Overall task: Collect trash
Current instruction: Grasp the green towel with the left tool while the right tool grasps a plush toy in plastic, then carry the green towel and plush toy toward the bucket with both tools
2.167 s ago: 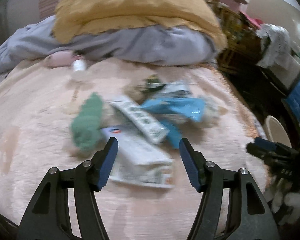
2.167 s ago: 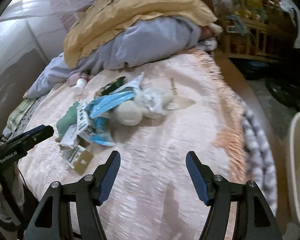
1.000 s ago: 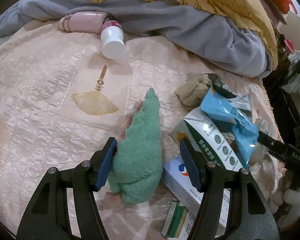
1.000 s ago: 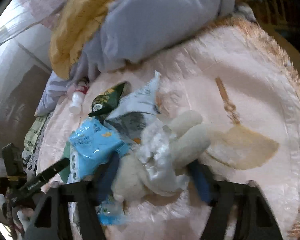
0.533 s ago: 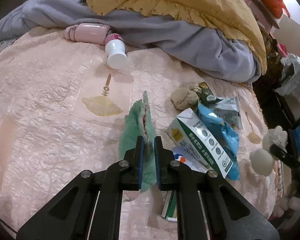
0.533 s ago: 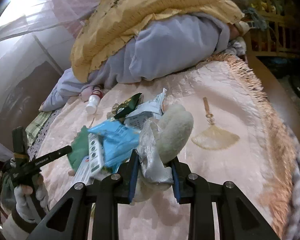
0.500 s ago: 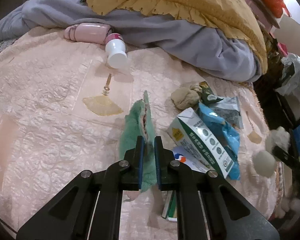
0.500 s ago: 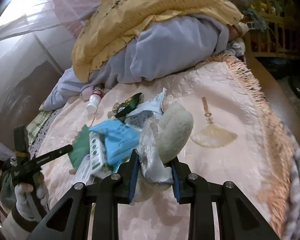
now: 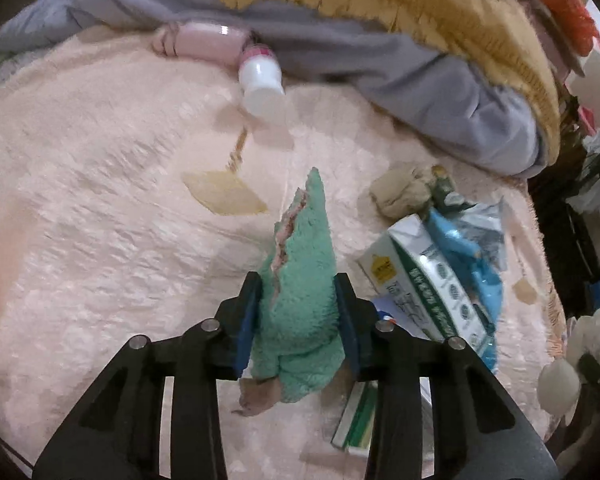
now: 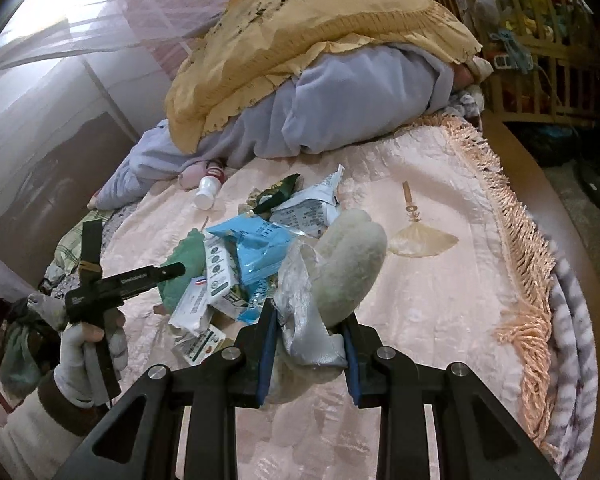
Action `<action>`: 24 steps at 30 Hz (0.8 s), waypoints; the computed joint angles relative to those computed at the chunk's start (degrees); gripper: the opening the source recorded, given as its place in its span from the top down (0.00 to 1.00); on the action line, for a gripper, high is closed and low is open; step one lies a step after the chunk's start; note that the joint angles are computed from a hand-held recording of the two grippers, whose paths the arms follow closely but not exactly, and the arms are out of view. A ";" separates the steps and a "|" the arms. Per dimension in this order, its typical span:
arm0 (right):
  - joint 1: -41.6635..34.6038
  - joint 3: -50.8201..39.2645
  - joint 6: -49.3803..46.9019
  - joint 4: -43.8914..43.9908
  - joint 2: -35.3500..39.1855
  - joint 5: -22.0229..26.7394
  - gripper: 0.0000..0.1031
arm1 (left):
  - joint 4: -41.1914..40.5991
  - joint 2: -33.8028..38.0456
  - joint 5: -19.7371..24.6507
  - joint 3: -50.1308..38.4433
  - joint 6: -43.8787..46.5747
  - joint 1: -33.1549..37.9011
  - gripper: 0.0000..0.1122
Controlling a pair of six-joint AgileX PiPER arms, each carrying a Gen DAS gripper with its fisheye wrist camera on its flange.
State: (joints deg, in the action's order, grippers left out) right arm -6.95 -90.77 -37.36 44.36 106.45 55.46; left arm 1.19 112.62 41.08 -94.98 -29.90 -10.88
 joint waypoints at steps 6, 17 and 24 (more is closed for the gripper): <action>-0.58 2.18 -1.33 1.17 -2.91 -0.52 0.73 | 3.47 -7.23 0.30 1.58 -1.11 -4.12 0.70; -3.54 6.63 -3.24 0.93 -7.88 -0.57 0.73 | 11.32 -6.16 3.70 -6.13 -5.63 -16.59 0.70; -7.02 8.48 -4.65 0.78 -9.93 -0.35 0.73 | 11.55 -0.08 7.68 -16.02 -5.05 -22.30 0.70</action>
